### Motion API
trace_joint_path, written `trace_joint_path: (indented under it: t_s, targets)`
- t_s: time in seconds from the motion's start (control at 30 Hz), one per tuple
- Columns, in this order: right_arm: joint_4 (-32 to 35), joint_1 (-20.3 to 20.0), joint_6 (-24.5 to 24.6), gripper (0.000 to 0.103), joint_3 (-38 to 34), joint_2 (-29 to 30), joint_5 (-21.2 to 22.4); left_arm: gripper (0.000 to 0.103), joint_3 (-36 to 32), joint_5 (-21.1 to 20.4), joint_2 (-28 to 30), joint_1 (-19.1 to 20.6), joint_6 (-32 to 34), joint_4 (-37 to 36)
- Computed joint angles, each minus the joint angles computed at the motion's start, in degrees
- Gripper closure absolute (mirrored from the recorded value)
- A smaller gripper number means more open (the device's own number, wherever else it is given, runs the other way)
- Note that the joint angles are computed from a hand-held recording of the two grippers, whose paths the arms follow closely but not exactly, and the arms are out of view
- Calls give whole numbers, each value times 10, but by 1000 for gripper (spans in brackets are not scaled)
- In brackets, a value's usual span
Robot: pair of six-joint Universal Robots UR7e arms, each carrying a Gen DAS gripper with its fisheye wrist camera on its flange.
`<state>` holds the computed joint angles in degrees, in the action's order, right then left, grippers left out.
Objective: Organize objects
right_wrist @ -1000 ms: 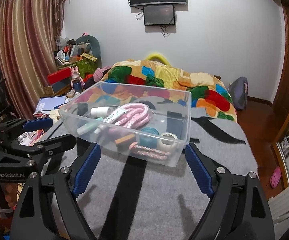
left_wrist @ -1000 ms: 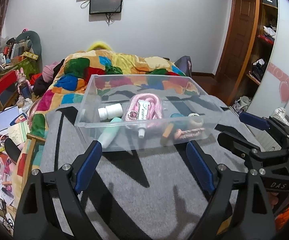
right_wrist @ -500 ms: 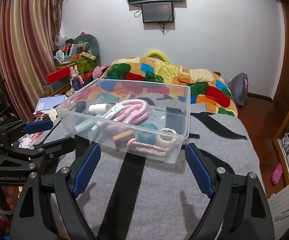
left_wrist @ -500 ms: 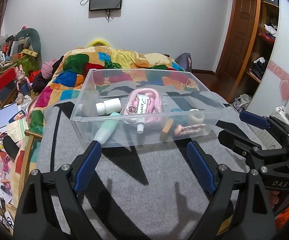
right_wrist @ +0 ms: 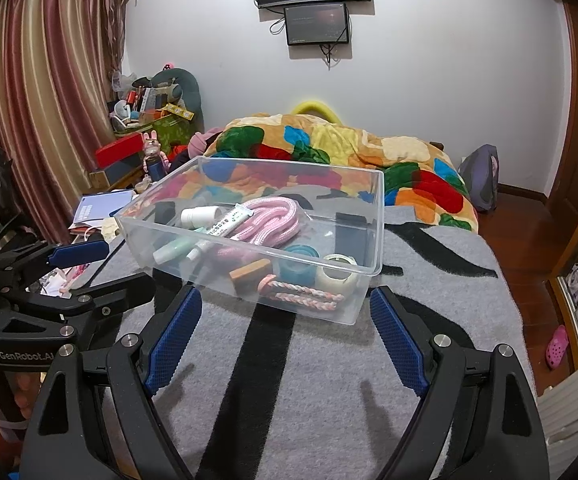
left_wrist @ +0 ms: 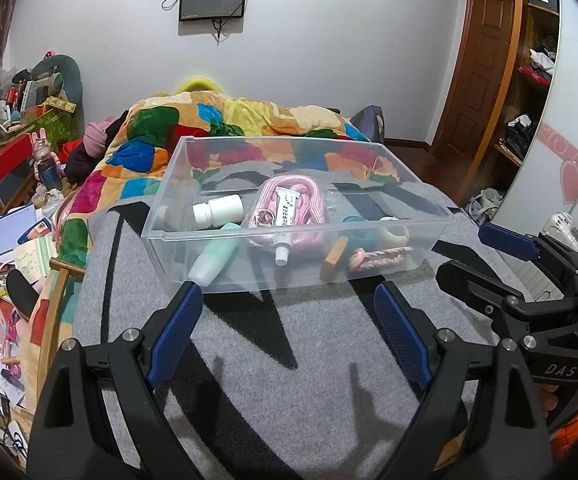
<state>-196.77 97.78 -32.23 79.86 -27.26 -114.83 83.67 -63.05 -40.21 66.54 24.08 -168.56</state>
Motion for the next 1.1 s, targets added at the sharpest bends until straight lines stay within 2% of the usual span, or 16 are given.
trace_joint_path:
  t_s: [1.1]
  targets:
    - [-3, 0, 2, 19, 2, 0, 3, 13, 2, -3, -1, -1, -4, 3]
